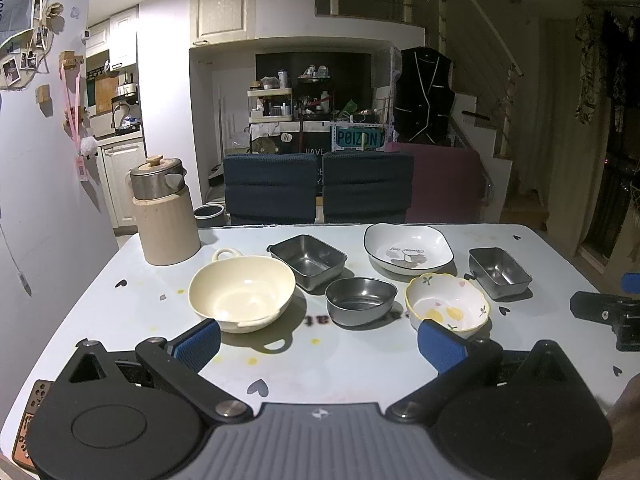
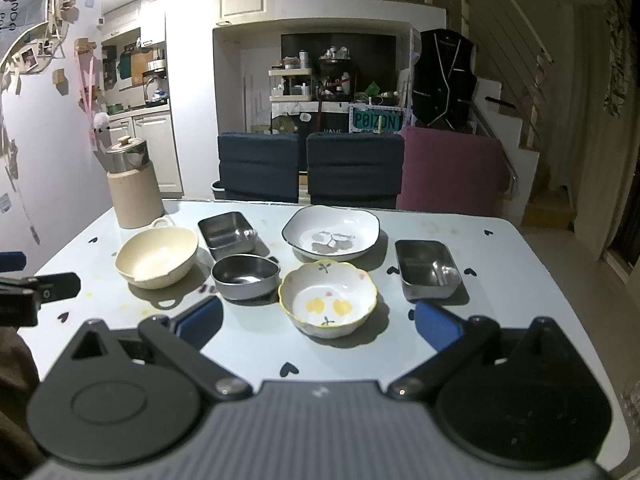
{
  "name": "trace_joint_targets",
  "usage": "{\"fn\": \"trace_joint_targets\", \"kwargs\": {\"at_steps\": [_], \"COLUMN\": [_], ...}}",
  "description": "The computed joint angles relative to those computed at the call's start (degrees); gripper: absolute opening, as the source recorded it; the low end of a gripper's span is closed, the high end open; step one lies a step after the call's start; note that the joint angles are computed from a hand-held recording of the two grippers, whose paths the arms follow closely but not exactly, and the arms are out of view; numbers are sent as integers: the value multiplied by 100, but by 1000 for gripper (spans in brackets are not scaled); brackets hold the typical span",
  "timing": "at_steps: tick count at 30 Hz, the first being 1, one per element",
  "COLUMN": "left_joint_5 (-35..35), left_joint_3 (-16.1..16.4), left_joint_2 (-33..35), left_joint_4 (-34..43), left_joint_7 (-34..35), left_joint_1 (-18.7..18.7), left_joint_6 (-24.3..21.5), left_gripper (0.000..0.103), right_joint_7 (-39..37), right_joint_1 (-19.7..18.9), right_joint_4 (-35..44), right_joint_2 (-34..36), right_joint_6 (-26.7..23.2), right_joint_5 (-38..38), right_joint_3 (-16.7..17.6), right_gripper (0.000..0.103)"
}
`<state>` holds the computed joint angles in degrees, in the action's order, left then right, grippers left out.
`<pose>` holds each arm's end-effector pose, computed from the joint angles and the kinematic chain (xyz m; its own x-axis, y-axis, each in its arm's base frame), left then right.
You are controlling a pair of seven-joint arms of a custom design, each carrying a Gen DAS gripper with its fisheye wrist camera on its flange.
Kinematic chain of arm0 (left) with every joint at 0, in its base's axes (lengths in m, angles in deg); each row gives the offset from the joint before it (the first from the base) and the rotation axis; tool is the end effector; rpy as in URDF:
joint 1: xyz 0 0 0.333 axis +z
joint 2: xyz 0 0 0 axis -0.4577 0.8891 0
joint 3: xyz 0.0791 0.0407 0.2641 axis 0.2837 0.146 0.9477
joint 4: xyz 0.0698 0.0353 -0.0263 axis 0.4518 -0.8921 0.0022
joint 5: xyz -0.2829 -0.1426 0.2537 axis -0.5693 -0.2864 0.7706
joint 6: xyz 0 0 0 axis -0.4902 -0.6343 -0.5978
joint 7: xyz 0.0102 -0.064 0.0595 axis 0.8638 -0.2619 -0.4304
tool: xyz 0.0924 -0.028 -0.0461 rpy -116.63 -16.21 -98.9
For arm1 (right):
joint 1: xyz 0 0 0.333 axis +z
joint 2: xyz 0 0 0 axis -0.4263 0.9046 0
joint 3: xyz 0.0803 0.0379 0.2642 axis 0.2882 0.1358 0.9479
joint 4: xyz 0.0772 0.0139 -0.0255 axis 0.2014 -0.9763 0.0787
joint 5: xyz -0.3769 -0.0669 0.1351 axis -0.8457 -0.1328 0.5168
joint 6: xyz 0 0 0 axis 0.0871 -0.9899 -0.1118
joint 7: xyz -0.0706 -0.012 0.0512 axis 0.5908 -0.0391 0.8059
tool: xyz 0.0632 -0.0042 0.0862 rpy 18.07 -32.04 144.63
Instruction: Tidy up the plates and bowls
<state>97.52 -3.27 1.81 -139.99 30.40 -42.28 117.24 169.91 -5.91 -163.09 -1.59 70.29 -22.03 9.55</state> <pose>0.6753 -0.2412 0.5725 -0.1496 -0.9886 -0.0180 -0.5057 0.0922 -0.8578 0.6728 0.2049 0.5631 -0.0365 -0.9993 0.0011 -0.5296 0.0184 -0.8480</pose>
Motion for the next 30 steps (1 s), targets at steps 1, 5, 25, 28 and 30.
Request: {"fn": "trace_joint_targets", "kwargs": {"at_steps": [1,5,25,28,30], "left_joint_5": [-17,-136,-169,-169,-212], "left_joint_3": [-14,-83,-66,-69,-89], "left_joint_2": [-28,-133,-179,-187,-188], "left_joint_4": [-30,-127,-181,-193,-197], "left_joint_7": [16,168,195,201,259], "left_joint_1": [5,91,93,97,123], "left_joint_6": [8,55,79,96,105], "left_gripper": [103,103,103,103,103], "right_joint_7": [0,32,162,162,155], "right_joint_1": [0,11,-4,-4,-8], "right_joint_4": [-3,6,-71,-74,-61], "right_joint_2": [-2,7,-70,-75,-70], "right_joint_6": [0,-8,16,0,-13], "right_joint_5": [2,-20,-142,-133,-120], "right_joint_3": [0,-12,7,9,13], "right_gripper": [103,103,103,103,103]}}
